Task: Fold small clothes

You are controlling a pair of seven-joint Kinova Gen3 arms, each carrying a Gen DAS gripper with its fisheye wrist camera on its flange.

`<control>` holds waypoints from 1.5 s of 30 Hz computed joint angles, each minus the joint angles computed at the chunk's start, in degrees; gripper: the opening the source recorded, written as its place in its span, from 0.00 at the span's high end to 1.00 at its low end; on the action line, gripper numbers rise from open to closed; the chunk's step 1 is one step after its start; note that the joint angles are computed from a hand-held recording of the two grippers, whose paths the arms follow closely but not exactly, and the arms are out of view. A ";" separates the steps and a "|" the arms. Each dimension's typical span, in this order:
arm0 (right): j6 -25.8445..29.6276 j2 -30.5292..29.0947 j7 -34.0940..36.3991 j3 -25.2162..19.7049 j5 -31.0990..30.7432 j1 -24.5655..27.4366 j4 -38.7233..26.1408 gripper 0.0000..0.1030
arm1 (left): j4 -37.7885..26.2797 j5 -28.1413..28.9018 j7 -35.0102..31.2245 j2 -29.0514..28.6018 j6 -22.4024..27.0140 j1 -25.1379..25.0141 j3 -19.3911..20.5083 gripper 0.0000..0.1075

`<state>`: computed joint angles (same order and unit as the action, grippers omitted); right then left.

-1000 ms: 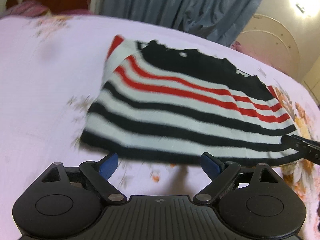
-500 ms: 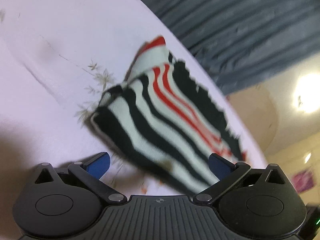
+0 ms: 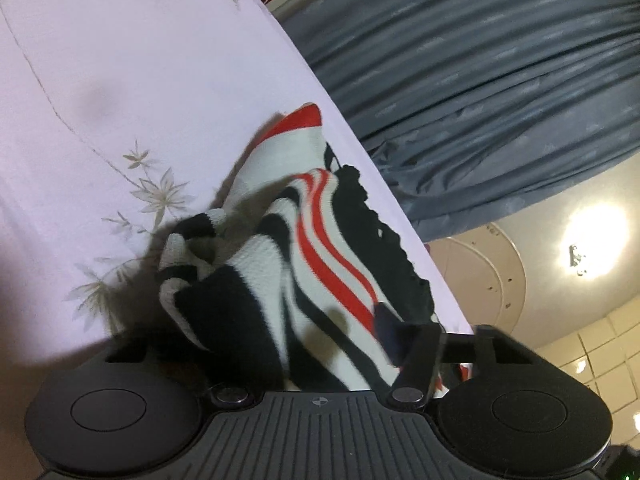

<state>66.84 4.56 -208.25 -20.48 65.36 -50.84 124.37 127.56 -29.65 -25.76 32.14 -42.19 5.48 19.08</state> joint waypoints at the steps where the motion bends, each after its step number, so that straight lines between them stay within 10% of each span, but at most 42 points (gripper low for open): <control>1: -0.52 0.40 0.58 0.36 -0.10 0.45 -0.22 0.57 | -0.05 0.09 0.12 0.23 0.18 -0.17 0.09 0.63; 15: -5.31 3.20 -3.83 1.93 5.45 -0.32 4.51 0.55 | -1.29 11.02 -11.92 -7.72 3.61 10.59 -4.85 0.84; 27: -5.81 -16.13 -8.06 -5.24 -3.14 5.72 14.28 0.55 | -15.61 12.95 -31.48 -6.88 18.06 17.07 6.47 0.84; 32: -2.04 -27.00 -4.37 -7.76 -14.54 6.95 17.92 0.55 | -22.32 6.47 -31.00 -3.57 29.35 26.76 2.54 0.83; 36: -1.59 -34.35 -0.51 -8.36 -19.03 8.37 19.28 0.55 | -21.28 12.92 -36.30 -5.44 30.27 33.84 -4.00 0.62; 39: -2.81 -39.80 0.21 -8.64 -19.47 9.72 19.71 0.54 | -18.50 12.56 -34.87 -7.51 29.28 30.17 0.70 0.32; 45: -16.20 -45.49 2.74 4.69 -14.79 6.80 20.58 0.45 | -12.04 13.69 -37.34 -12.05 27.51 22.08 9.85 0.29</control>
<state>50.64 -40.92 -205.51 -15.79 50.57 -44.04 144.95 115.53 -15.96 -63.10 20.10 -14.68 27.55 28.93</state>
